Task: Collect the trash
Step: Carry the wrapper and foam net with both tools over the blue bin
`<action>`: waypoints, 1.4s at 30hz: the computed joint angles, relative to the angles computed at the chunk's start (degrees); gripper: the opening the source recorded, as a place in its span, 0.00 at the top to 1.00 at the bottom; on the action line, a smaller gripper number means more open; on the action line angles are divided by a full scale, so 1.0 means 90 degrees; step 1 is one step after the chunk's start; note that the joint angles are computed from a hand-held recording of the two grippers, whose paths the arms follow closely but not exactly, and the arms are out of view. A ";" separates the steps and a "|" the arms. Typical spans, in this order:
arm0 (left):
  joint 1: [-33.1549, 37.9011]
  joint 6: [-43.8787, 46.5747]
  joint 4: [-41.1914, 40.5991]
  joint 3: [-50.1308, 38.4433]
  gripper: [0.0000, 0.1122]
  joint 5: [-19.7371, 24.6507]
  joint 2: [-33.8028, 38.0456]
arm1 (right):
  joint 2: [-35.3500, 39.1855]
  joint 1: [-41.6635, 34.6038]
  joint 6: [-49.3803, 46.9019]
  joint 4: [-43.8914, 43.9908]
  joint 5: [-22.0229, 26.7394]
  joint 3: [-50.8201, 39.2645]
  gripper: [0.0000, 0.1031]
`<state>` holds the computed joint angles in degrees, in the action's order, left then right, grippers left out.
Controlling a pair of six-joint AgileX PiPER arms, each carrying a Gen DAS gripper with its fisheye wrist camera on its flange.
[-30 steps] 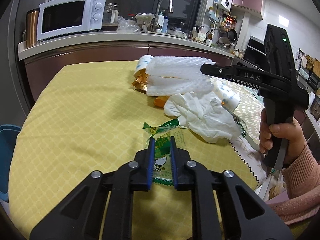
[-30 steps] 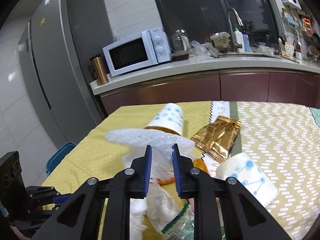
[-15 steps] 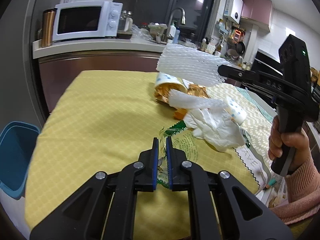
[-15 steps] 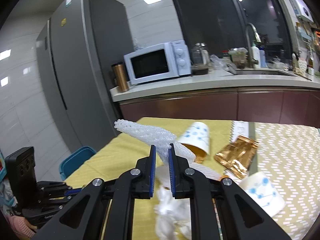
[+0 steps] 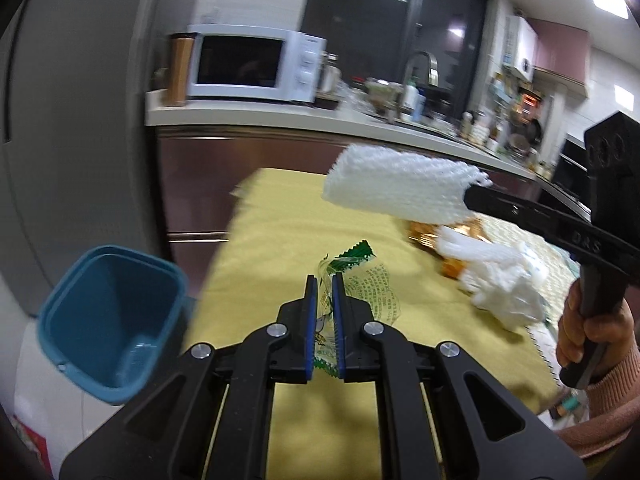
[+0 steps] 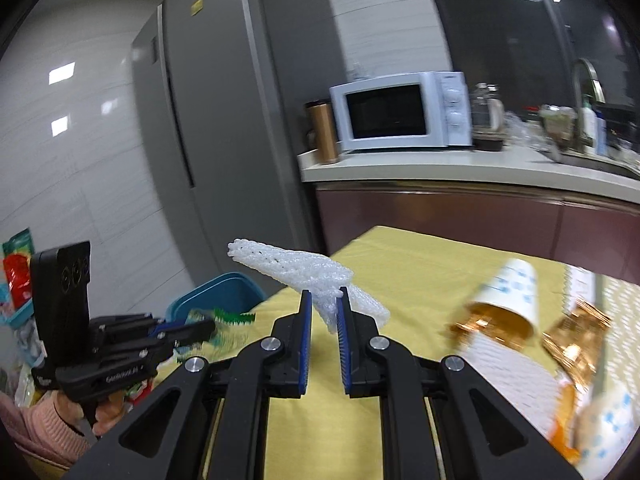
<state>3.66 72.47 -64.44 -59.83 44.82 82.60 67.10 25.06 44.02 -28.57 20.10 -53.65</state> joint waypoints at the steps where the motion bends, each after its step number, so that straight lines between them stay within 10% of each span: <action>1: 0.0136 0.0030 -0.0005 -0.0024 0.93 -0.0017 0.0030 | 0.0152 0.0030 -0.0143 0.0117 -0.0052 -0.0108 0.89; 18: 0.1839 -0.0280 0.0547 -0.1406 0.93 -0.0346 0.1511 | 0.3182 0.0629 -0.3112 0.2315 0.0436 -0.3149 0.89; 42: 0.1673 -0.1718 0.1717 -0.2717 0.92 -0.0604 0.3319 | 0.6839 0.0952 -0.4155 0.3004 0.3683 -0.8144 0.85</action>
